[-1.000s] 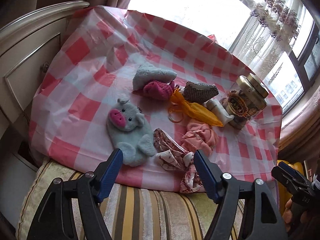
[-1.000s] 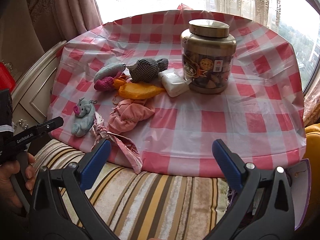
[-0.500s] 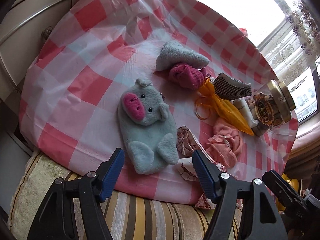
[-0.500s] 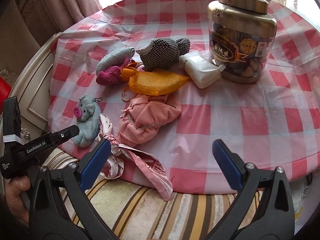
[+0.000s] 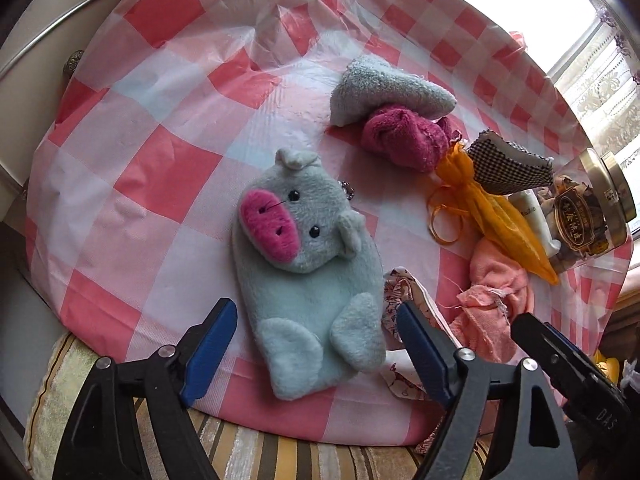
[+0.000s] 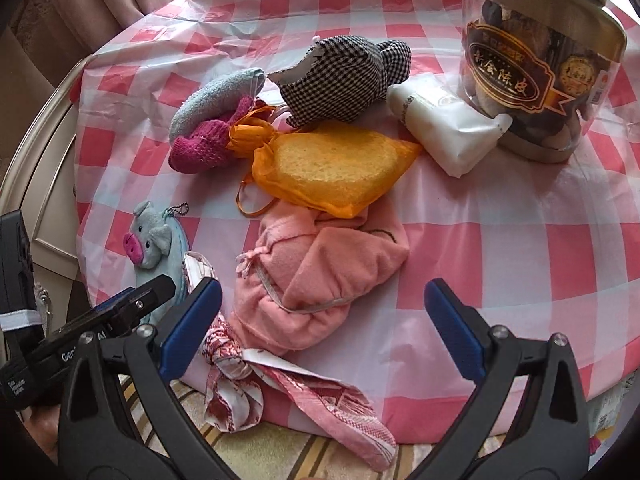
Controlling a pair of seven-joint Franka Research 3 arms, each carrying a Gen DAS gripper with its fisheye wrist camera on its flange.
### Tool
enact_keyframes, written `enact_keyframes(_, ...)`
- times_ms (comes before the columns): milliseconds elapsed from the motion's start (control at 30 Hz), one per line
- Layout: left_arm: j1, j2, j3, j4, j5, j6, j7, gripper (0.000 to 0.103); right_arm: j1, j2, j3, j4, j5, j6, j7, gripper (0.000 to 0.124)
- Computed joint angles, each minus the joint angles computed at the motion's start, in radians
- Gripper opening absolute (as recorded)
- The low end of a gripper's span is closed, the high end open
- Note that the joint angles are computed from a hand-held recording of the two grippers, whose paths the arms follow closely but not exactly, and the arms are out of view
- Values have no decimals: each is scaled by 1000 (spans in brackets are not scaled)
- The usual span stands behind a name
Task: Organize soft objects
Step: 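Grasp the grey pig plush with the left tool while the right grasps the pink towel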
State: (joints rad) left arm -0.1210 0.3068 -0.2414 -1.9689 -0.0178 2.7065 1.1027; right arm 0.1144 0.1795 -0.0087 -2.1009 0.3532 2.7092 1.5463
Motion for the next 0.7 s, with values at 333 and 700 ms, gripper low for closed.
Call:
enact_keyframes(333,-115,63,76,113,297,-121,-141,82,29,70,-26,77,-120,-70,128,102)
enact_keyframes(700,-102,38,65,74,354,-57,-186,41,2,62,9,64,-73,-27,36,49)
